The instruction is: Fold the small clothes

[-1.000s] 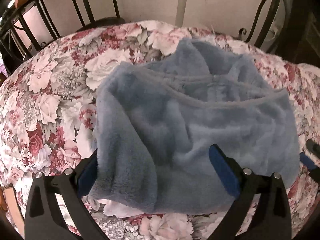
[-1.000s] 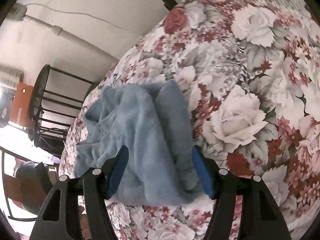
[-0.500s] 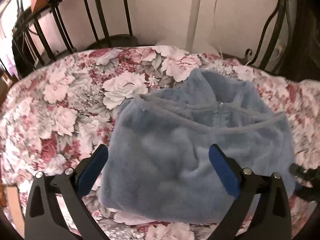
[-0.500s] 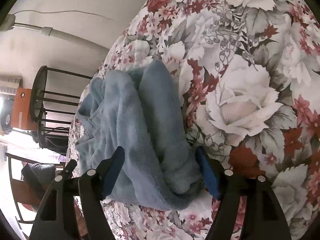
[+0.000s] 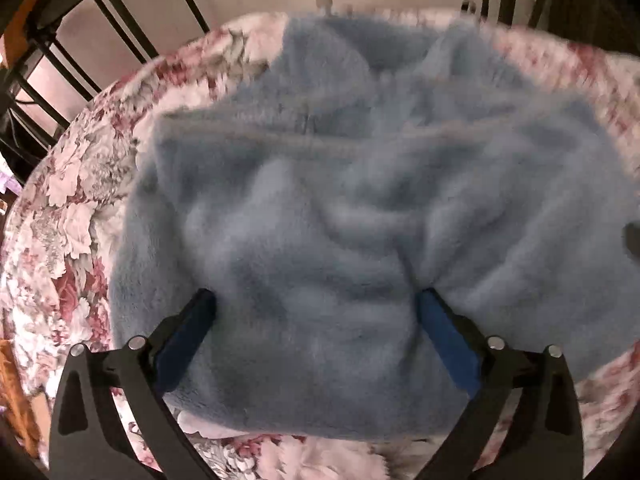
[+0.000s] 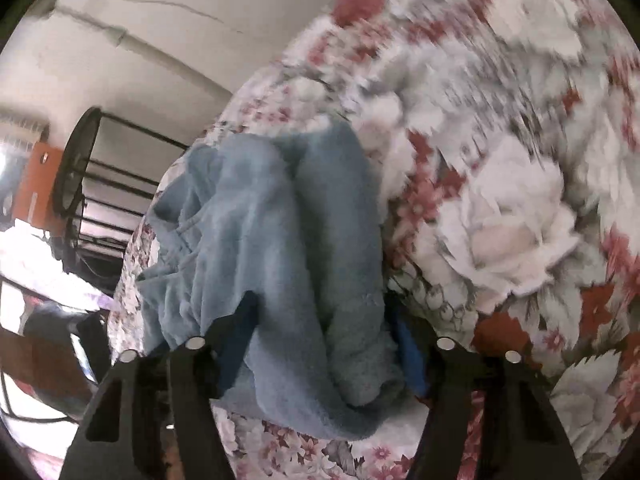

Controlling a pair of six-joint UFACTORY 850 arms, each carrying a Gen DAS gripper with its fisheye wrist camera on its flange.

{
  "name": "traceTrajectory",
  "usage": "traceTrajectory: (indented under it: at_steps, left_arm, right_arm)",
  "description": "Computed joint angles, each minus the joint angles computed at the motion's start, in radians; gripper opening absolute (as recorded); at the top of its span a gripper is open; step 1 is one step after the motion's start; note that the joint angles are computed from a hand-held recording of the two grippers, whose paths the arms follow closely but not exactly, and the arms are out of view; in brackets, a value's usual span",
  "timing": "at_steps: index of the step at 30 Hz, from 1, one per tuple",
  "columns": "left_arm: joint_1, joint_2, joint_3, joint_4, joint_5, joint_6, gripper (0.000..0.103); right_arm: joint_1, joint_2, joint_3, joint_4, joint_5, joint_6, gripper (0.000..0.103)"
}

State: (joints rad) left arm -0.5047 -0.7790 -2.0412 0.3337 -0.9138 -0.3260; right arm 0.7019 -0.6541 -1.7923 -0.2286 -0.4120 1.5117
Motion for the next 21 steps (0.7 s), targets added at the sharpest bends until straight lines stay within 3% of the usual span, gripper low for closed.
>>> traceTrajectory:
  at_steps: [4,7,9,11,14,21]
  left_arm:
    - [0.022,0.047,0.033,-0.094,0.099,0.009,0.098]
    - [0.024,-0.045,-0.053,-0.087,-0.053,0.025,0.099]
    - [0.014,-0.038,-0.023,-0.044,-0.034,0.001,0.099]
    - [0.000,-0.043,-0.038,0.000,-0.052,-0.007,0.099]
    - [0.005,-0.046,-0.046,-0.021,-0.051,-0.005,0.099]
    - [0.005,-0.032,-0.046,-0.005,-0.036,-0.006,0.098]
  right_arm:
    - [-0.007,-0.019,-0.020,0.073,-0.013,-0.070,0.067]
    - [-0.018,-0.005,0.040,0.159,0.062,-0.086,0.069]
    - [-0.019,-0.005,0.054,0.180,0.089,-0.092,0.070]
    - [-0.008,-0.022,0.023,0.099,0.056,-0.033,0.070]
    - [0.002,-0.045,-0.026,0.064,0.027,-0.047,0.038]
    - [0.020,-0.087,-0.158,-0.031,-0.061,-0.009,0.031]
